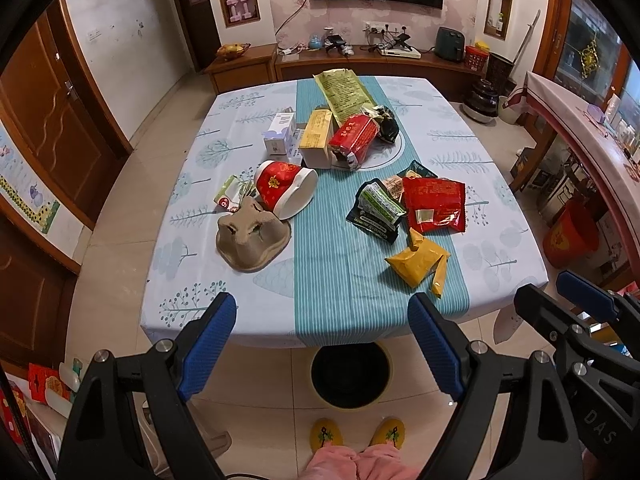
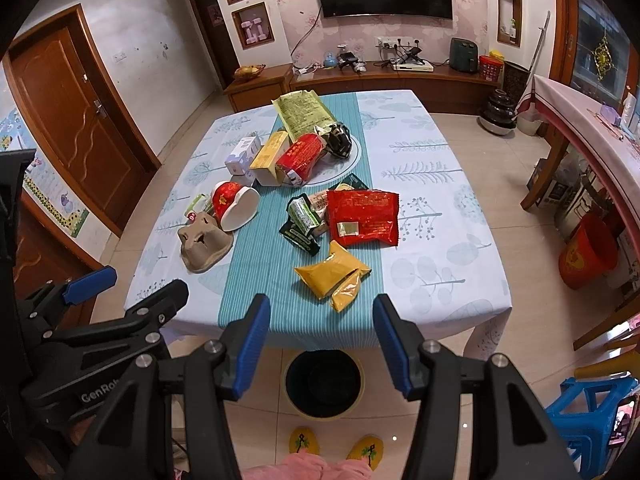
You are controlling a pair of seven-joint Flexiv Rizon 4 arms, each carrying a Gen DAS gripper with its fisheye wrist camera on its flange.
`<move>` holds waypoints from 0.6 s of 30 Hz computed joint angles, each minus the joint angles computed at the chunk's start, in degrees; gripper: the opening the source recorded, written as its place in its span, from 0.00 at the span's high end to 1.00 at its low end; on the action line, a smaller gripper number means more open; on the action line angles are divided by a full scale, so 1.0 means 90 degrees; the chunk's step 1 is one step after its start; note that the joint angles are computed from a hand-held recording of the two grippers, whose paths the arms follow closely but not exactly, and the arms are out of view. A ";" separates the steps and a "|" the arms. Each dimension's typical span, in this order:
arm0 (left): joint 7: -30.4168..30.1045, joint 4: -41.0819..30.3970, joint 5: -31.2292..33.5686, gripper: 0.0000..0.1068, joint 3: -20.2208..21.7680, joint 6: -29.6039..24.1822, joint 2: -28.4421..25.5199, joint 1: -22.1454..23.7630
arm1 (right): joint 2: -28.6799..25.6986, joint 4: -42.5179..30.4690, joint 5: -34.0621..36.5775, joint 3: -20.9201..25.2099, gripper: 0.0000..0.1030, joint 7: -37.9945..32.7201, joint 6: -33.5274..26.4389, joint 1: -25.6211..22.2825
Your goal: Collect trash
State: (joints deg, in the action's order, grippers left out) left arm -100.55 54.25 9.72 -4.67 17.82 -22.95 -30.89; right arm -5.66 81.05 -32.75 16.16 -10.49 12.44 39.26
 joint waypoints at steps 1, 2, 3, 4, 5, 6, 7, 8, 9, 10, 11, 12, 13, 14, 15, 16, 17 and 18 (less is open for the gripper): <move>-0.0002 -0.0004 0.0000 0.19 0.0004 0.0003 -0.0005 0.0008 | 0.0001 -0.0011 -0.0001 -0.0002 0.48 -0.0034 0.0004 -0.0003; -0.0003 0.0005 -0.0005 0.19 0.0008 0.0021 -0.0001 0.0021 | -0.0002 -0.0007 -0.0016 -0.0004 0.48 -0.0050 0.0026 -0.0004; 0.0000 0.0033 -0.0016 0.19 0.0011 0.0058 0.0012 0.0038 | 0.0017 0.0019 -0.0028 -0.0005 0.48 -0.0065 0.0054 -0.0013; -0.0029 -0.0145 0.0034 0.19 -0.0010 -0.0053 -0.0058 -0.0032 | 0.0004 -0.0016 -0.0073 -0.0013 0.48 -0.0122 0.0067 -0.0013; -0.0072 -0.0204 0.0081 0.19 -0.0006 -0.0082 -0.0077 -0.0091 | 0.0031 0.0031 -0.0075 -0.0010 0.48 -0.0115 0.0097 -0.0023; -0.0084 -0.0216 0.0079 0.19 0.0003 -0.0073 -0.0085 -0.0092 | 0.0045 0.0052 -0.0092 -0.0005 0.48 -0.0127 0.0121 -0.0027; -0.0099 -0.0231 0.0081 0.19 0.0013 -0.0069 -0.0095 -0.0093 | 0.0032 0.0030 -0.0102 -0.0005 0.48 -0.0169 0.0134 -0.0028; -0.0116 -0.0249 0.0087 0.19 0.0024 -0.0067 -0.0105 -0.0094 | 0.0031 0.0043 -0.0100 -0.0002 0.48 -0.0195 0.0167 -0.0032; -0.0135 -0.0265 0.0089 0.19 0.0034 -0.0062 -0.0115 -0.0092 | 0.0009 0.0016 -0.0089 -0.0007 0.48 -0.0262 0.0201 -0.0037; -0.0239 -0.0097 0.0162 0.19 0.0068 -0.0015 0.0023 -0.0165 | 0.0055 0.0120 -0.0087 0.0006 0.48 -0.0243 0.0266 -0.0048; -0.0278 -0.0090 0.0167 0.19 0.0063 -0.0003 0.0032 -0.0153 | 0.0069 0.0144 -0.0087 0.0012 0.48 -0.0270 0.0302 -0.0054; -0.0330 -0.0054 0.0190 0.19 0.0065 0.0016 0.0062 -0.0158 | 0.0069 0.0143 -0.0089 0.0014 0.48 -0.0300 0.0321 -0.0058; -0.0395 -0.0008 0.0222 0.19 0.0064 0.0043 0.0095 -0.0175 | 0.0057 0.0130 -0.0097 0.0009 0.48 -0.0359 0.0364 -0.0066; -0.0438 -0.0006 0.0232 0.19 0.0058 0.0050 0.0103 -0.0167 | 0.0069 0.0141 -0.0093 0.0007 0.48 -0.0384 0.0387 -0.0074; -0.0482 -0.0015 0.0253 0.19 0.0057 0.0049 0.0105 -0.0165 | 0.0087 0.0162 -0.0089 0.0009 0.48 -0.0408 0.0419 -0.0086; -0.0521 -0.0037 0.0287 0.19 0.0058 0.0037 0.0101 -0.0171 | 0.0084 0.0163 -0.0086 0.0004 0.48 -0.0463 0.0466 -0.0100; -0.0564 -0.0076 0.0329 0.19 0.0062 0.0015 0.0090 -0.0182 | 0.0097 0.0181 -0.0086 0.0005 0.48 -0.0476 0.0491 -0.0110; -0.0606 -0.0112 0.0367 0.19 0.0068 0.0000 0.0080 -0.0193 | 0.0099 0.0189 -0.0086 -0.0001 0.48 -0.0532 0.0549 -0.0128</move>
State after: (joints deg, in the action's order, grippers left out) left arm -106.00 53.24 13.02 -4.06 17.82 -22.23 -32.62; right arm -4.77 82.75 -33.53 16.15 -15.27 17.38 38.11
